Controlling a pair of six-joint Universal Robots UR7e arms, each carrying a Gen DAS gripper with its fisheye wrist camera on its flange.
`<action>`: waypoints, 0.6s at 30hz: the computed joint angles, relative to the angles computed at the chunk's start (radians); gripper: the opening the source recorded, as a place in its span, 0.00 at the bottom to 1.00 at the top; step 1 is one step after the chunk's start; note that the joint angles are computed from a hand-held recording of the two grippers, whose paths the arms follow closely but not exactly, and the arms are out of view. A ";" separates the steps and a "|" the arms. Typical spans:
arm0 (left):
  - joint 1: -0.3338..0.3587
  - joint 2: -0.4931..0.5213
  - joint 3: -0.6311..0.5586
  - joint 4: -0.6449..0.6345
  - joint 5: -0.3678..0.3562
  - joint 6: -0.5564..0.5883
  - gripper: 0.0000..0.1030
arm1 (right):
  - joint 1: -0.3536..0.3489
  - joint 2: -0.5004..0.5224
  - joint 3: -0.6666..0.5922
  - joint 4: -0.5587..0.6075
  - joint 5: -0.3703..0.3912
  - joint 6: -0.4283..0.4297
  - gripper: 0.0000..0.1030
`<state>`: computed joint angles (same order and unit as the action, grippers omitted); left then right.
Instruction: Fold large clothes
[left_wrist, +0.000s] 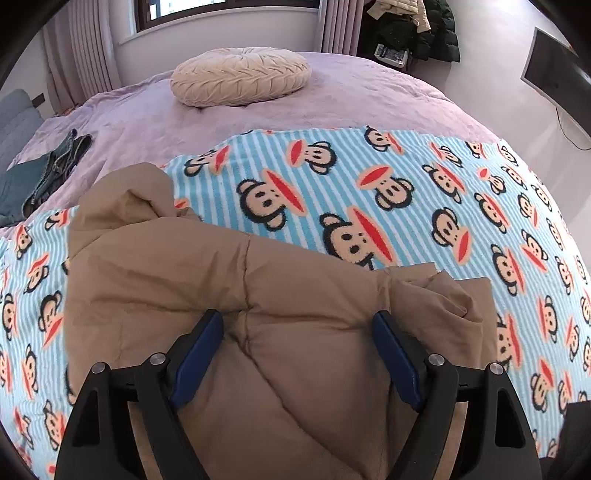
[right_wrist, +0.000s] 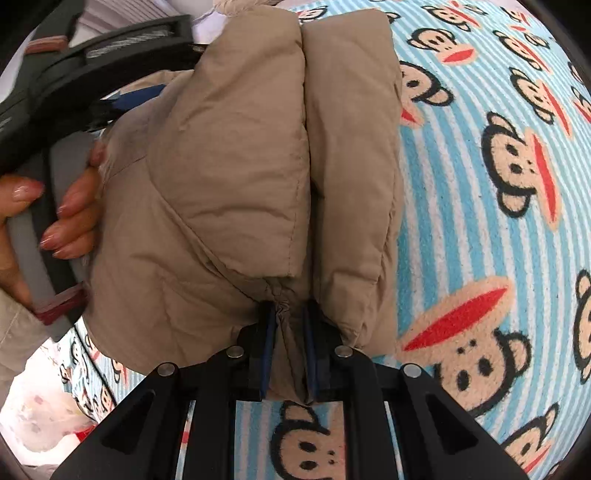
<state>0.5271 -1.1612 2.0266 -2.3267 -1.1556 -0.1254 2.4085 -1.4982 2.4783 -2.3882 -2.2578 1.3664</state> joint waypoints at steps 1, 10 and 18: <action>-0.002 -0.012 -0.007 0.022 0.000 -0.005 0.81 | -0.010 -0.002 0.001 -0.005 0.000 -0.008 0.14; -0.005 -0.172 -0.009 0.180 0.043 -0.070 0.81 | -0.069 -0.008 -0.004 -0.021 0.001 -0.051 0.14; 0.002 -0.458 0.093 0.388 0.121 -0.206 0.81 | -0.070 0.031 -0.027 -0.011 -0.005 -0.016 0.14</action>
<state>0.5289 -1.6191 2.1197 -1.9386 -1.0346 -0.3318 2.3383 -1.4677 2.4513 -2.3989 -2.2628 1.3506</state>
